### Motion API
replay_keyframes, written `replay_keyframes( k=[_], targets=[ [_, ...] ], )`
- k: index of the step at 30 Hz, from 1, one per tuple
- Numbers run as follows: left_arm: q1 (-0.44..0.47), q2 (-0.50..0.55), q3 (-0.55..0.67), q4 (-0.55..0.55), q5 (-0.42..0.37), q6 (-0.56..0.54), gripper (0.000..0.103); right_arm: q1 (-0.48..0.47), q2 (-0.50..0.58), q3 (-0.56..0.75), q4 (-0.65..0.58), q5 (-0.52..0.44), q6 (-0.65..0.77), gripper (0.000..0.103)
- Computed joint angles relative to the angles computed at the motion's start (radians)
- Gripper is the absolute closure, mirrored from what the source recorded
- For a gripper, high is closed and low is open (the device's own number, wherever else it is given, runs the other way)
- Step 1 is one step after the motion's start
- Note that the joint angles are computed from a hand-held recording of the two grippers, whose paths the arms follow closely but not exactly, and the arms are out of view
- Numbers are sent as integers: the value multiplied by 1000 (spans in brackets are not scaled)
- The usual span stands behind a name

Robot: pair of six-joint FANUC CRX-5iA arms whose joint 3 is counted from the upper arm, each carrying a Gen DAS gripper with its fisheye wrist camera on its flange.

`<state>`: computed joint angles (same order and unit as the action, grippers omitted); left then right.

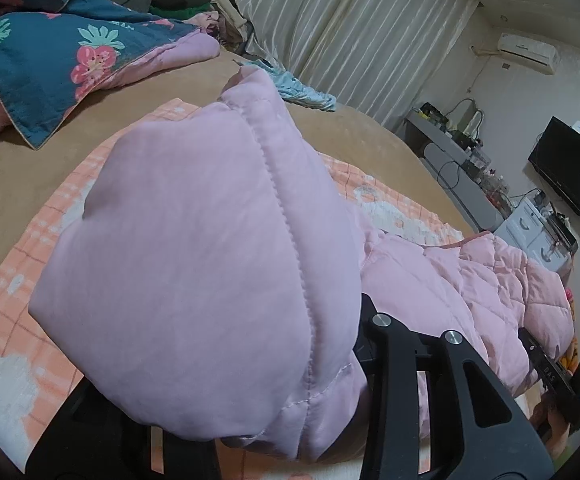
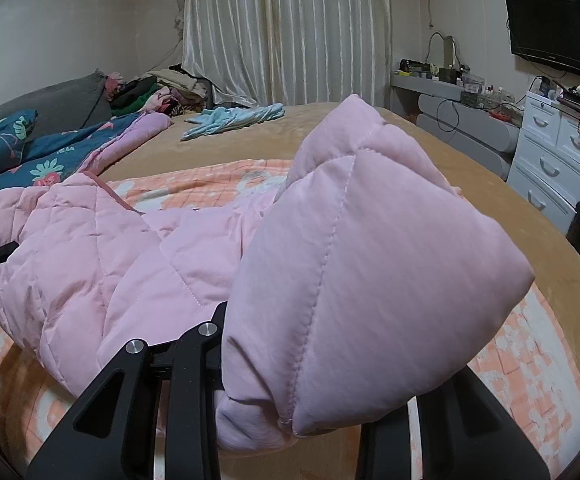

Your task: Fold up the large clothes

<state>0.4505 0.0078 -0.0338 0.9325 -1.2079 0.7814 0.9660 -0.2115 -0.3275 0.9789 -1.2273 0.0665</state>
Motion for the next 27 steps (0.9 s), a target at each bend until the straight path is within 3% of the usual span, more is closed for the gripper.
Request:
replay_keyframes(
  k=[27],
  targets=[
    [109, -63, -29, -59, -113, -49, 73, 219, -106, -58, -12, -185, -111, 74]
  ],
)
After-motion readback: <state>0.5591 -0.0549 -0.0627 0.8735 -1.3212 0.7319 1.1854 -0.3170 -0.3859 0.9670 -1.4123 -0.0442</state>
